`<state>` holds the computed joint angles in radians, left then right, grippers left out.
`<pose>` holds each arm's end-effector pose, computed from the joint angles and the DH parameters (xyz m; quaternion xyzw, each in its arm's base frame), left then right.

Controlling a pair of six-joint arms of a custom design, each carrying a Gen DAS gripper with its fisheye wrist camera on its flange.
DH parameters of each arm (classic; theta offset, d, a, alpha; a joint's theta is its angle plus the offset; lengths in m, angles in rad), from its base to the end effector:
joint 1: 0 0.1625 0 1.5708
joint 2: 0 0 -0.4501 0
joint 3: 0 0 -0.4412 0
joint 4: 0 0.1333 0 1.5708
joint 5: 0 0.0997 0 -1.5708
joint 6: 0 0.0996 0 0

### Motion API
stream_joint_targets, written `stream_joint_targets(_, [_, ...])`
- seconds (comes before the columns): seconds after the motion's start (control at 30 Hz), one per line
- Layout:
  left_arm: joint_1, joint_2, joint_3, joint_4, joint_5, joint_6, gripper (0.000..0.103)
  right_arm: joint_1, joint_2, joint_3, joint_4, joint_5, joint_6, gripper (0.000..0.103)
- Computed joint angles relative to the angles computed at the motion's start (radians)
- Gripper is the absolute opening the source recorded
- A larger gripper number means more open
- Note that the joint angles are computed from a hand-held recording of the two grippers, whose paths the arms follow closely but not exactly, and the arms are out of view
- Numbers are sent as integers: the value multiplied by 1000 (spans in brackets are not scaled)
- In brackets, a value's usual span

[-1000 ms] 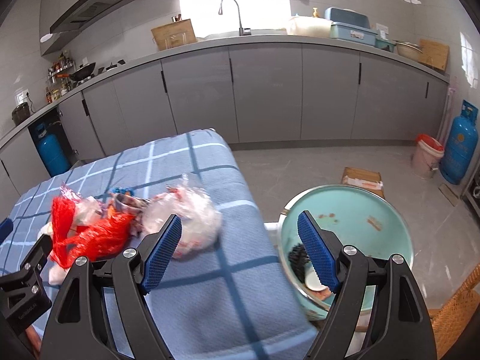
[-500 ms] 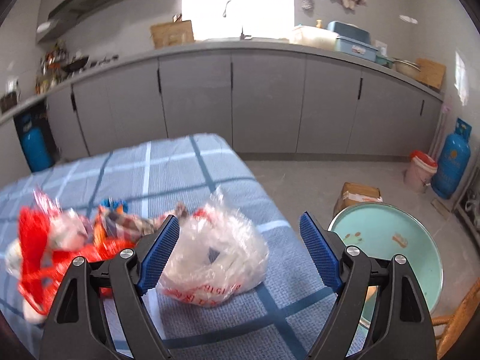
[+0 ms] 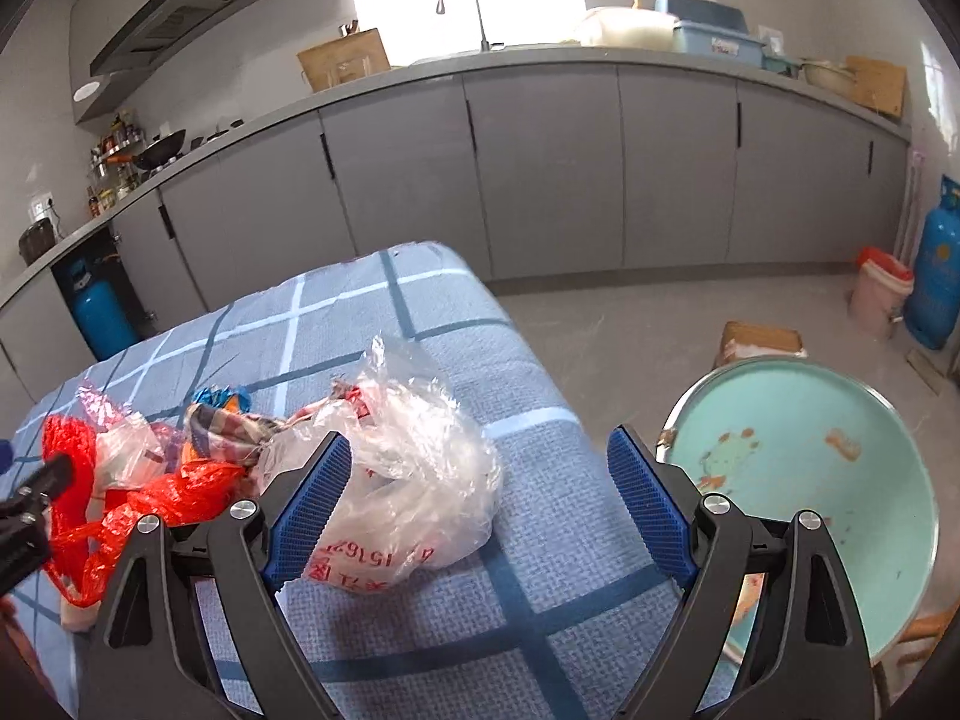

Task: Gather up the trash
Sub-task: 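Move both tools back to the table toward the red net and plastic bag, then grasp the red mesh net with the left tool while the right tool grasps the clear plastic bag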

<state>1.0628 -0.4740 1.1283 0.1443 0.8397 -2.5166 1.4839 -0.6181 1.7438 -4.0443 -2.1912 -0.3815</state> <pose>-0.1809 -0.7358 -0.0232 0.3507 0.8023 -0.3317 0.3511 0.0180 -0.6619 0.1044 -0.0792 -0.7640 0.5227 0.3699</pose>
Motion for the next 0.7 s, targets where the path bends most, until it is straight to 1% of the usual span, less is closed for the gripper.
stream_joint_targets(0.03, [2, 6, -7, 12, -1, -4, 79, -1, -2, 4, 10, 5, 9, 85])
stream_joint_targets(0.07, [5, 19, -24, 43, 2, -14, 75, -2, -3, 5, 22, 9, 14, 84])
stream_joint_targets(0.1, [8, 23, -29, 55, 9, -20, 73, -2, -4, 6, 43, 14, 18, 77])
stream_joint_targets(0.13, [11, 22, -27, 59, 15, -24, 68, -4, -8, 10, 66, 24, 24, 68])
stream_joint_targets(0.17, [14, 28, -38, 83, 24, -35, 59, -6, -10, 12, 93, 36, 32, 63])
stream_joint_targets(0.2, [16, 33, -46, 100, 26, -45, 55, -6, -10, 11, 118, 41, 38, 53])
stream_joint_targets(0.23, [19, 36, -54, 117, 31, -56, 46, -8, -12, 13, 136, 48, 43, 40])
stream_joint_targets(0.27, [23, 39, -65, 141, 42, -71, 35, -9, -15, 16, 155, 59, 47, 36])
stream_joint_targets(0.3, [25, 39, -67, 151, 48, -76, 30, -8, -17, 18, 156, 63, 43, 27])
stream_joint_targets(0.37, [24, 27, -53, 144, 56, -71, 24, -3, -17, 22, 143, 66, 31, 21])
stream_joint_targets(0.43, [21, 12, -34, 132, 65, -63, 23, -2, -21, 32, 131, 74, 30, 16])
stream_joint_targets(0.5, [16, -8, -6, 101, 63, -44, 22, 0, -22, 35, 121, 79, 30, 15])
stream_joint_targets(0.57, [14, -21, 4, 96, 73, -48, 21, 1, -24, 36, 105, 81, 25, 14])
stream_joint_targets(0.7, [2, -59, 45, 51, 76, -45, 21, 12, -22, 31, 56, 56, -6, 14])
